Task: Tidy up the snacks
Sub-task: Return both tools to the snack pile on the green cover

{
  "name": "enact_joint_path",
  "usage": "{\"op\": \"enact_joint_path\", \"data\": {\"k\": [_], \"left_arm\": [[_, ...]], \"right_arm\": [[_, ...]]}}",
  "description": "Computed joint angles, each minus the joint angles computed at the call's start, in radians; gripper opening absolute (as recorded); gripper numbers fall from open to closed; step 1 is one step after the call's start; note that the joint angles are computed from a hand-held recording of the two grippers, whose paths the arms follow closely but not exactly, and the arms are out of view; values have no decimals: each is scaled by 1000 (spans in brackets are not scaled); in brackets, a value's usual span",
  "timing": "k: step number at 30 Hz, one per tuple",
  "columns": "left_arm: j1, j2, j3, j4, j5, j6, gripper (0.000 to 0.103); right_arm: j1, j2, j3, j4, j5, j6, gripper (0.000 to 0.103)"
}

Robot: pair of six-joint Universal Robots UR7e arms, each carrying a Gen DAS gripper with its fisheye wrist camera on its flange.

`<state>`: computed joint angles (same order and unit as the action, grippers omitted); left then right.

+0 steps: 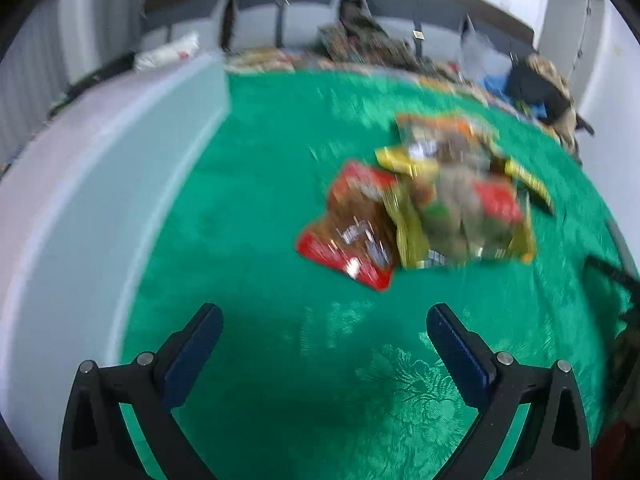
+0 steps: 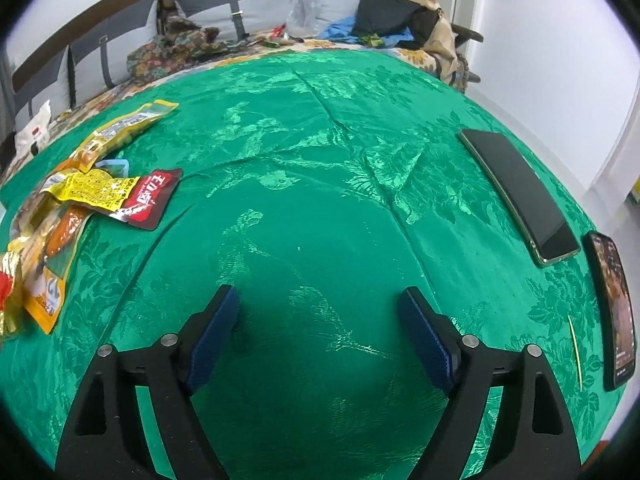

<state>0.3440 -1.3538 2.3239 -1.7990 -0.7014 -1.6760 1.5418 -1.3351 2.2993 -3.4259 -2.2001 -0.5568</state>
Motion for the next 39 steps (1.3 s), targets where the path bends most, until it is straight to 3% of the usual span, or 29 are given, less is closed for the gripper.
{"op": "enact_joint_path", "data": {"k": [7,12,39], "left_arm": [[61,29,35,-154,19,130,101],[60,33,53,-169,45,137,101],[77,54,27,-133,43,144,103]], "right_arm": [[0,-2,1,1,0,0,86],[0,-2,1,1,0,0,86],[-2,-2,0,0,-1,-2,86]]}}
